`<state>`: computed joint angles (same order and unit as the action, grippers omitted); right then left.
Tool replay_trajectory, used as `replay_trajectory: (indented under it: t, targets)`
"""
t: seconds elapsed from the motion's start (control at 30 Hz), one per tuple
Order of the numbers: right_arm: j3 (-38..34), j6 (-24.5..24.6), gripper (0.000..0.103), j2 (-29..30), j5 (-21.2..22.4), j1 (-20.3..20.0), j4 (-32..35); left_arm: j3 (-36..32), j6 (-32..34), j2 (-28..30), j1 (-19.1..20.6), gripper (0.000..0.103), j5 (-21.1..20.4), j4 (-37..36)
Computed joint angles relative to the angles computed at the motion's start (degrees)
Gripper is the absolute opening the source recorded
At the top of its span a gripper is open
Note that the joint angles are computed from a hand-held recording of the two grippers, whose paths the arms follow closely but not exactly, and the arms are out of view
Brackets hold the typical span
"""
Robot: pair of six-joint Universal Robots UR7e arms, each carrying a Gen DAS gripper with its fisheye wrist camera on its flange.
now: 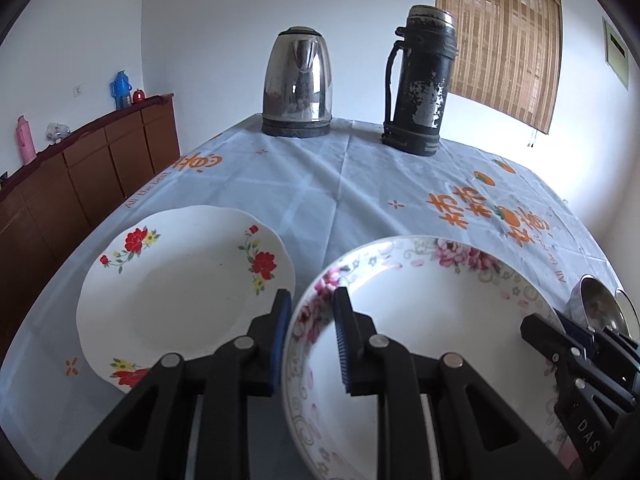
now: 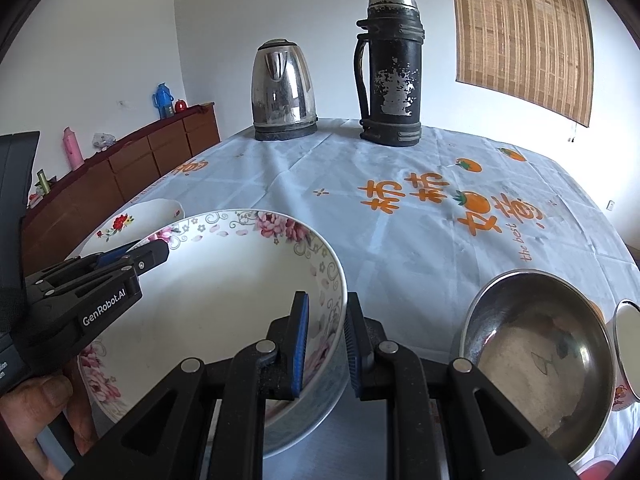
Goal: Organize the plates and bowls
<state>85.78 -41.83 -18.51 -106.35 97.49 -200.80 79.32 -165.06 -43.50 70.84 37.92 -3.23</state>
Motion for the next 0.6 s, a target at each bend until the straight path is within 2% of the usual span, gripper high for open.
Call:
replay_trajectory:
  t: [0.6]
  targets:
    - [-0.9,-0.3,0.019,0.7,-1.6,-0.2,0.1,-1.9,0.4,1.7,0.2,0.019,-0.2,2.2]
